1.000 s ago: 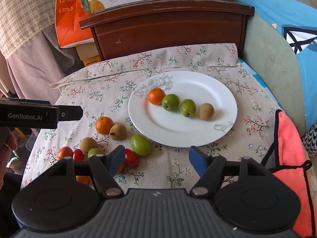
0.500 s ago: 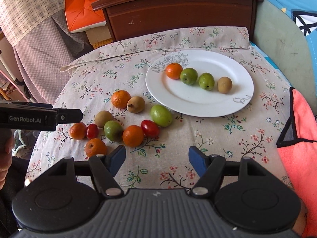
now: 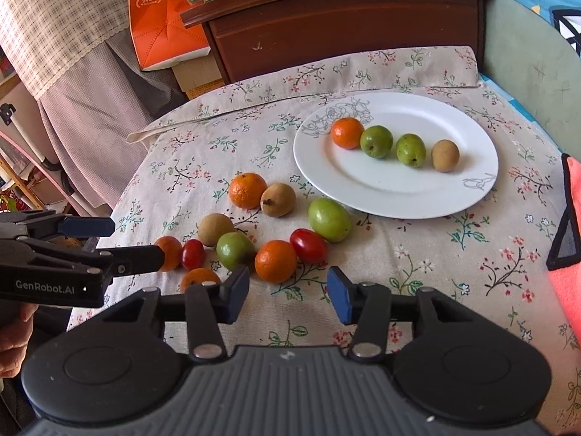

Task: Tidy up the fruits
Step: 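Move both open tools back toward the remaining fruits, then grasp a tangerine with the right tool while the left tool grasps another tangerine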

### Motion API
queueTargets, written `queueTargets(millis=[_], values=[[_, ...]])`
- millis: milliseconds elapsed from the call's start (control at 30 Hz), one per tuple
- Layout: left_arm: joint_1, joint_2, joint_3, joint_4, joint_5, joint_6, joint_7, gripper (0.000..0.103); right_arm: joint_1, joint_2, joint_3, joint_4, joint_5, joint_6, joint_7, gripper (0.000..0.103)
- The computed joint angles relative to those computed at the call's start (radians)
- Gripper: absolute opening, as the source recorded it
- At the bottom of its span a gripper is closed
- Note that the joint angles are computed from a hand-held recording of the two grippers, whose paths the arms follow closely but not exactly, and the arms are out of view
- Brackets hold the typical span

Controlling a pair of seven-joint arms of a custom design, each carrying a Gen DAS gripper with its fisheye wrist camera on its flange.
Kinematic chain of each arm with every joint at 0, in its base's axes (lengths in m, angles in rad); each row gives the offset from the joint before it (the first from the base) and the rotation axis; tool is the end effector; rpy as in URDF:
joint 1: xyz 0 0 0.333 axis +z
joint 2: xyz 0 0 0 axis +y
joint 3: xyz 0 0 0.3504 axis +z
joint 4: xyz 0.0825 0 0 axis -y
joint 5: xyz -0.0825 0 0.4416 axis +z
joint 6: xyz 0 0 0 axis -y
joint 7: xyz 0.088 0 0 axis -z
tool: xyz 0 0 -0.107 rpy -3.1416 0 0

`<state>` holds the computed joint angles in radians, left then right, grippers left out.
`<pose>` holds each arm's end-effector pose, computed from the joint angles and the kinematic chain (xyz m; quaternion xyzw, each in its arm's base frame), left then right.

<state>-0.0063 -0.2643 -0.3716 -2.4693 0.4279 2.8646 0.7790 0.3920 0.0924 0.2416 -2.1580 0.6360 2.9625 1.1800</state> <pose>0.4798 -0.2207 0.4511 -0.6708 0.6583 -0.2599 0.2214 0.5393 0.3430 0.4280 -0.7813 0.5023 -0.0695 0.3638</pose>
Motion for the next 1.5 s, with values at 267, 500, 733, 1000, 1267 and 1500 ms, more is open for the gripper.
queueTargets(millis=[267,500,733,1000,1267,1500], values=[[-0.005,0.03,0.001,0.008,0.025,0.014,0.02,0.083,-0.006,0.026,0.013,0.026,0.031,-0.01,0.0,0.046],[-0.03,0.063,0.026,0.018,0.025,0.021,0.032,0.06,-0.019,0.039,0.031,0.034,0.036,0.001,-0.002,0.045],[-0.038,0.074,0.032,0.018,0.018,0.042,0.056,0.037,-0.037,0.042,0.048,0.036,0.063,0.003,-0.02,0.028],[-0.047,0.056,0.039,0.01,-0.026,0.038,0.071,0.028,-0.025,0.035,0.036,0.033,0.071,-0.005,-0.026,0.027],[-0.009,0.028,0.003,0.003,-0.007,0.056,0.035,0.028,-0.015,0.014,0.034,0.025,0.109,-0.003,-0.086,0.027],[0.013,0.027,-0.017,0.014,0.03,0.051,-0.015,0.028,0.006,0.001,0.018,0.018,0.115,0.014,-0.116,0.027]])
